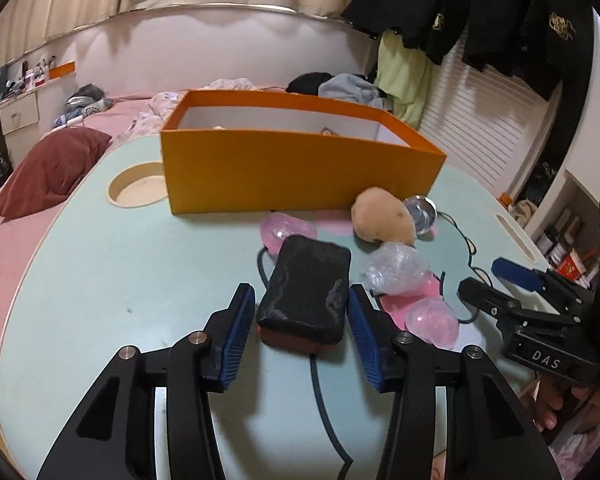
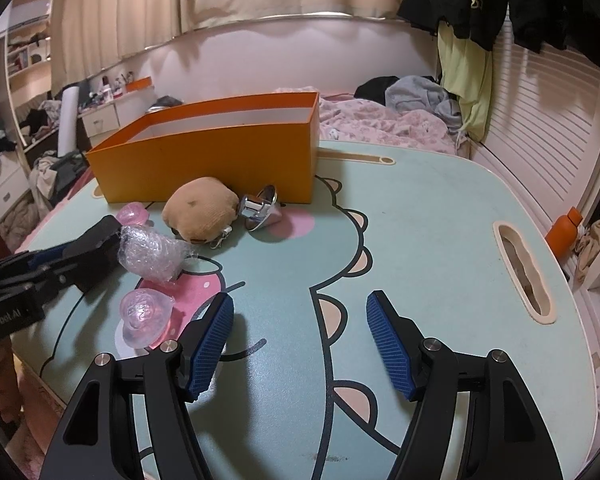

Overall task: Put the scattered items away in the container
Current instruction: 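Grasp the black case with left tool while right tool grasps the clear plastic heart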

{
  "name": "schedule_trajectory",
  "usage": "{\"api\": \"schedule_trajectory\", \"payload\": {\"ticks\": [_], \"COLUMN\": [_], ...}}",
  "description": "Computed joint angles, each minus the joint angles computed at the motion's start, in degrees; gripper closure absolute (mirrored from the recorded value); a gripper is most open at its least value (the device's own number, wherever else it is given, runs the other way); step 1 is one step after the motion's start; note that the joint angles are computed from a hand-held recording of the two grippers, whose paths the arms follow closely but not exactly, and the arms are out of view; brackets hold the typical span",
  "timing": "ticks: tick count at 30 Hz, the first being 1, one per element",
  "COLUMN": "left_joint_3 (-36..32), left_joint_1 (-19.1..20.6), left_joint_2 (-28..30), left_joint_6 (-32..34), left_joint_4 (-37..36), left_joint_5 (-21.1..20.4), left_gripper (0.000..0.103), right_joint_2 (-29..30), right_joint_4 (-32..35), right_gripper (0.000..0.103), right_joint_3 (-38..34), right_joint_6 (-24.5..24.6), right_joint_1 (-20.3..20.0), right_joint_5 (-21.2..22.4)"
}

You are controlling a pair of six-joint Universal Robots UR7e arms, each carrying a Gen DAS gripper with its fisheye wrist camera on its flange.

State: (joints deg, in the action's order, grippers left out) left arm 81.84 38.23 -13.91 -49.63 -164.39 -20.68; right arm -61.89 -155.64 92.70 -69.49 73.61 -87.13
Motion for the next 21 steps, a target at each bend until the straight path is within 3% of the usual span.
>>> {"api": "schedule_trajectory", "payload": {"ticks": [4, 7, 10, 12, 15, 17, 21], "left_joint_3": [-1.6, -2.9, -3.0, -2.8, -1.9, -1.1, 0.2], "left_joint_1": [0.1, 0.8, 1.2, 1.1, 0.3, 0.0, -0.5], "left_joint_2": [0.4, 0.1, 0.1, 0.5, 1.1, 1.2, 2.1], "left_joint_6": [3.0, 0.8, 0.3, 0.7, -0.2, -1.3, 1.1], "left_joint_4": [0.4, 5.7, 6.5, 5.8, 4.5, 4.0, -3.2], "left_joint_5": [1.2, 0.3, -0.7, 0.0, 3.2, 4.4, 5.1], "left_gripper": [0.054, 0.054, 0.054, 0.062, 0.062, 0.062, 0.062], "right_joint_2": [0.0, 0.0, 0.0, -0.1, -1.2, -2.5, -5.1], "right_joint_4": [0.1, 0.3, 0.7, 1.5, 11.2, 13.8, 6.0], "right_gripper": [0.034, 0.034, 0.034, 0.034, 0.034, 0.034, 0.033], "right_joint_3": [-0.1, -0.2, -0.3, -0.3, -1.8, -0.7, 6.4], "right_joint_6": [0.0, 0.1, 0.2, -0.2, 0.3, -2.3, -12.0], "right_joint_1": [0.0, 0.0, 0.0, 0.0, -0.7, -0.7, -0.3], "right_joint_5": [0.0, 0.1, 0.2, 0.5, 4.1, 5.5, 7.5]}}
